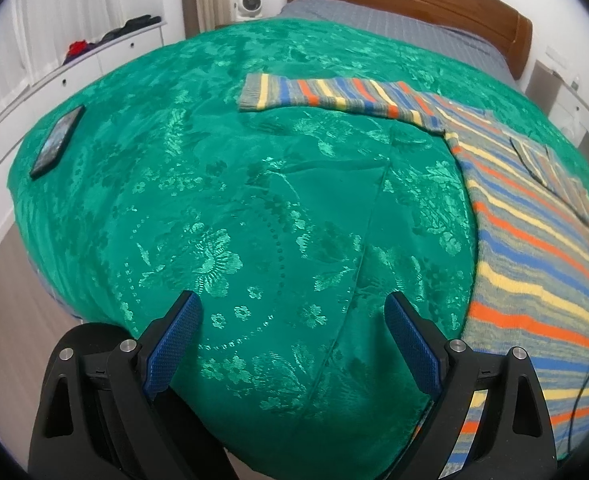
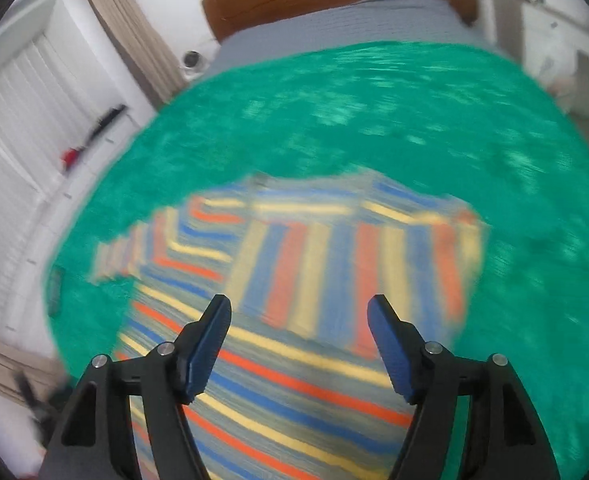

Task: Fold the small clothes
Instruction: 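Release the cuff and withdraw the right tool from the sweater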

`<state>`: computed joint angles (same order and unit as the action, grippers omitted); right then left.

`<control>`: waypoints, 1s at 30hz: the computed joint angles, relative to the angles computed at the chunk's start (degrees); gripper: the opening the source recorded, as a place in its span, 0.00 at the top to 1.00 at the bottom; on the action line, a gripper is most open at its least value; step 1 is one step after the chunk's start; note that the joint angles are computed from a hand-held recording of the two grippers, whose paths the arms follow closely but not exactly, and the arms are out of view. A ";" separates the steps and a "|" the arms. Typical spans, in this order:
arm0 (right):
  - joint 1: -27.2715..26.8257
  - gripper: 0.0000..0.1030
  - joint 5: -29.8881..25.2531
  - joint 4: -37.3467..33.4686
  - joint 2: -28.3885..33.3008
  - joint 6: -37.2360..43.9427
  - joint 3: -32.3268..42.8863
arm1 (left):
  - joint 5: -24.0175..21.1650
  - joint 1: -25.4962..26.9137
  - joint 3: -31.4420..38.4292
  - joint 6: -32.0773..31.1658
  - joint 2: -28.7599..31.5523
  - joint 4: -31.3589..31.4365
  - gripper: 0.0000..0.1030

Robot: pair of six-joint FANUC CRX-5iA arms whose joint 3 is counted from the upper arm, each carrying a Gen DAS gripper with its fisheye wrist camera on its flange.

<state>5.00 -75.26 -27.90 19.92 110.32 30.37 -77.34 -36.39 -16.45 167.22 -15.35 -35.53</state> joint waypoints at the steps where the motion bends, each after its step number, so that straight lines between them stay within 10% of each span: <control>1: -0.95 0.32 1.67 2.04 -1.21 1.14 -2.94 | -0.24 -0.27 0.25 -0.15 0.35 -0.15 0.07; 14: -11.80 0.30 22.23 9.97 -12.51 1.05 -28.14 | 2.18 3.07 -0.59 -4.81 1.56 4.53 0.02; 30: -12.84 0.07 31.00 5.83 -13.69 3.86 -34.57 | 4.37 4.97 -2.03 -6.54 1.40 6.73 0.00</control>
<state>-7.84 -44.26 -22.07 6.22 114.18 -4.20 -72.98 -31.42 -18.48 160.67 -13.95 -28.80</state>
